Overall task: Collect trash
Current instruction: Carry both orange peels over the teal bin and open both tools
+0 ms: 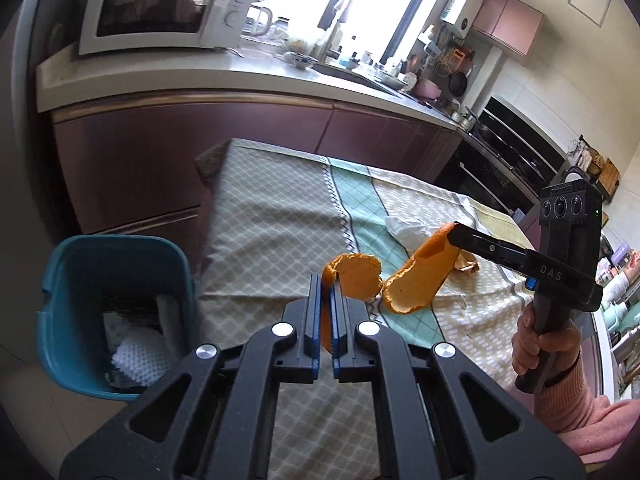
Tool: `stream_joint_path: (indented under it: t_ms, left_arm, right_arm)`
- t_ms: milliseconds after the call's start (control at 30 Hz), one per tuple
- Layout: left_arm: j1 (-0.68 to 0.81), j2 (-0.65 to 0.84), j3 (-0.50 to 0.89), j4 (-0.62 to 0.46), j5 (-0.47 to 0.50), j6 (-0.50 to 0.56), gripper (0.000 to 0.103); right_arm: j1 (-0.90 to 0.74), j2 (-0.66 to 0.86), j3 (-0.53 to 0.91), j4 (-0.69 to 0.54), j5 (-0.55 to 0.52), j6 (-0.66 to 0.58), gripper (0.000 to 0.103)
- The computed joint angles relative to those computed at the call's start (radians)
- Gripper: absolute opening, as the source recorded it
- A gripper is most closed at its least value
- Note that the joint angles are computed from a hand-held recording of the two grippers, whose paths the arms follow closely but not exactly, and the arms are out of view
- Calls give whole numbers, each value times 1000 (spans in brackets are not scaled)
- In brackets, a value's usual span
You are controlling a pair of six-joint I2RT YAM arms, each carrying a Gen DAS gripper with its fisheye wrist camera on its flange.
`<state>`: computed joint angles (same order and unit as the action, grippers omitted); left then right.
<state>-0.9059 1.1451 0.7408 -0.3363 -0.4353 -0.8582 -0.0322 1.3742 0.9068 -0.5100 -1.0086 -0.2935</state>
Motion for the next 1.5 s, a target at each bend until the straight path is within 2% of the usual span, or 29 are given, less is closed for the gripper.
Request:
stream_joint_path:
  t_ms: [267,367,500,733,1033,1133,1267,1500]
  left_arm:
    - [103,-306,-102,-258,-71,-51,4]
    - [170,-373,-133,-309,-56,-36,4]
    - [270,-415,-182,-324,-10,1,4]
    - [404,-420,-274,-259,81,49,4]
    - [552,-279,-345,-90,179,140,5]
    - [570,-209,-354,-31,193,144,7]
    - [560,-166,-370,21,201,120,10]
    - [492,-178,-376,44,183,73,12]
  right_arm:
    - [307,16,10,194,123,220,4]
    - [404,59,36,236,177,272,4]
    - [504,124,76,255,244,303,4]
    - [626,235,138,258,342,328,4]
    - [690,365,195,240,410,334,8]
    - [691,375,189,245,417,336,14]
    - [680,361,163,255,409,330,16]
    - [635,308,116,262,376,313,22]
